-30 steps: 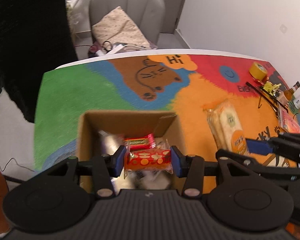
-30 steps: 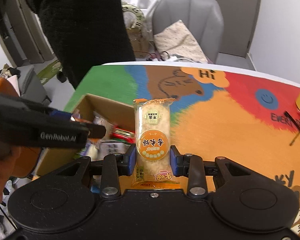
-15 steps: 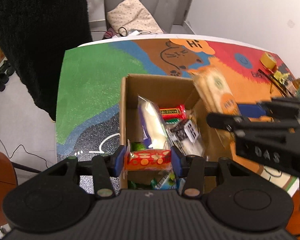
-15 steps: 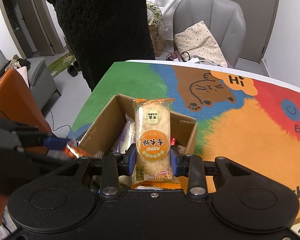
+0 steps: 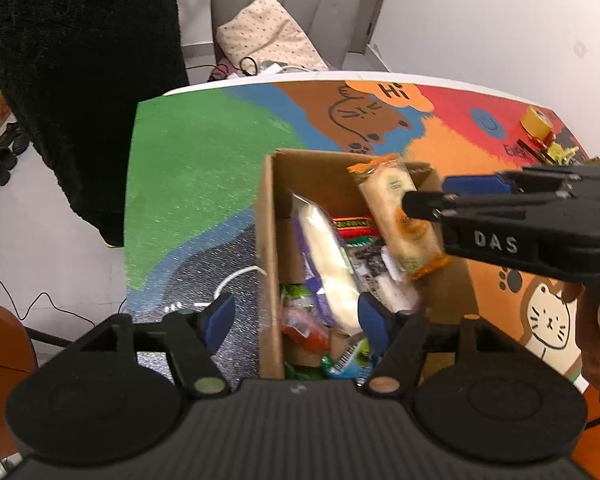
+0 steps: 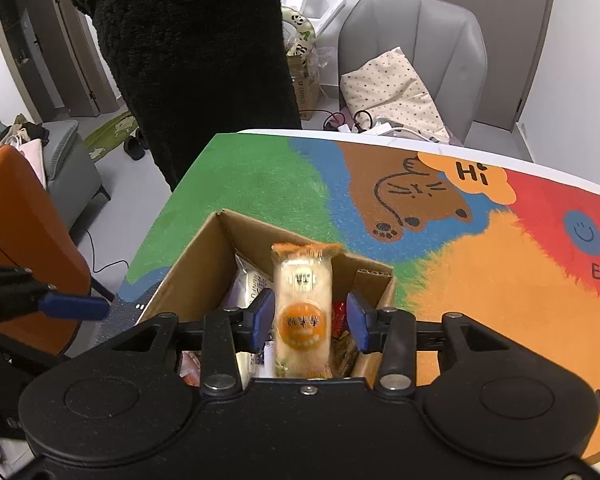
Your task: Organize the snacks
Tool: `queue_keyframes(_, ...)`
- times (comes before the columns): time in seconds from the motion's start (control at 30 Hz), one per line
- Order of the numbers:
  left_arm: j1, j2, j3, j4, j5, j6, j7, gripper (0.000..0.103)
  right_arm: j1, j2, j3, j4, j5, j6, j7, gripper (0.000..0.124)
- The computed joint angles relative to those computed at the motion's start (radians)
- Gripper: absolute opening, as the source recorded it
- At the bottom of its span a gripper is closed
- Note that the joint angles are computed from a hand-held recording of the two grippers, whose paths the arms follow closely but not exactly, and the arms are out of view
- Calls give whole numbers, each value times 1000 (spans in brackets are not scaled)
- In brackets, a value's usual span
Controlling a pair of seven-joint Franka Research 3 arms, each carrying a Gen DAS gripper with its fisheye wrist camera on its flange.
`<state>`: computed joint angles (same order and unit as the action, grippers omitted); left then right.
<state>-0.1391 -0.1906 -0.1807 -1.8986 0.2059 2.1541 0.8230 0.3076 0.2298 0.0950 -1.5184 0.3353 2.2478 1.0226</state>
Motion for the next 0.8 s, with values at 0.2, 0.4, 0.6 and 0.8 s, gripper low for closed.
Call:
queue_keyframes(0.2,0,-38,-2,-46,20,34,-1,77,-14,-79,-4,-105,35,56,-43,65)
queue_keyframes(0.4,0,-58,-6,-76,35,56,-19,82,-22,-122,-13,-156,40,71,-41,67)
queue_keyframes(0.6,-13,-61,-7,-85,12,60,-2,82,-39,-148,-24,-175,57,30,-33,72)
queue_keyframes(0.8,-23,-62,-13,-83,11,77,12,88,-57,-185,-36,-218,83,22,-53,80)
